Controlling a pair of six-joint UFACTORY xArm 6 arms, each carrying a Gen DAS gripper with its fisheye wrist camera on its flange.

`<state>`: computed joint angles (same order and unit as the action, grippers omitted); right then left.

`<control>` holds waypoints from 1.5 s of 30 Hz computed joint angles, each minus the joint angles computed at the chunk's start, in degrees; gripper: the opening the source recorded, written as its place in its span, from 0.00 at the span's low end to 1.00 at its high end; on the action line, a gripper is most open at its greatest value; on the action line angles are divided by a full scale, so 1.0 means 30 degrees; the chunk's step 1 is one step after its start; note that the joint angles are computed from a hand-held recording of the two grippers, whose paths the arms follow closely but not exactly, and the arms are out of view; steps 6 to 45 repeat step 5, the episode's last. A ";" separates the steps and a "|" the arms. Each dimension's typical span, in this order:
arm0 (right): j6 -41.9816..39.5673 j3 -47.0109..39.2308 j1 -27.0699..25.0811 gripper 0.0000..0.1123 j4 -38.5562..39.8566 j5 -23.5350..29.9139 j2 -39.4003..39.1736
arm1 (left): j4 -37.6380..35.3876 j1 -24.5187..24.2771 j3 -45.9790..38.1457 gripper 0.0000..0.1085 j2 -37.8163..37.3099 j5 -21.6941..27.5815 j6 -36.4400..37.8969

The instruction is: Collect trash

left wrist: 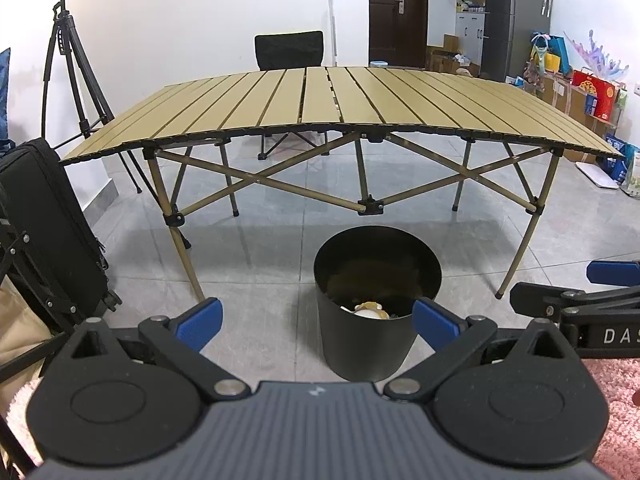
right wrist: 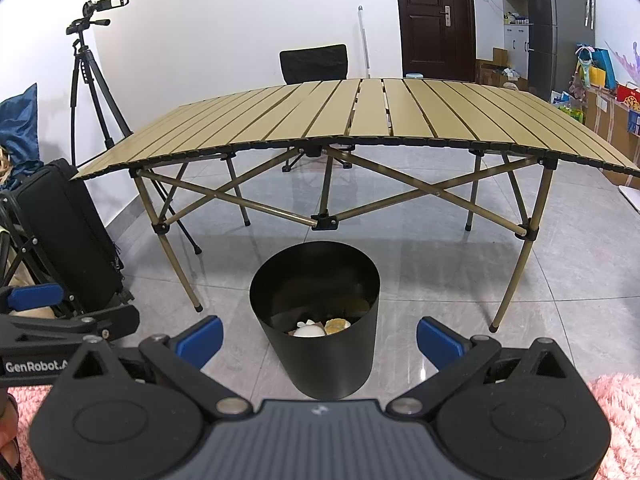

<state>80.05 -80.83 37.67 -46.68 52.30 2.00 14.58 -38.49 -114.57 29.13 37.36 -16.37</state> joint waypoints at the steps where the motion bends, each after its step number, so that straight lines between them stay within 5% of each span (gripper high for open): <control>1: -0.0001 -0.0011 0.0000 0.92 0.0011 0.0004 0.0007 | -0.0160 0.0030 0.0004 0.95 0.0002 -0.0068 0.0110; 45: -0.0008 -0.0016 0.0004 0.92 0.0014 0.0008 0.0008 | 0.0192 -0.0004 -0.0016 0.95 -0.0006 -0.0069 -0.0052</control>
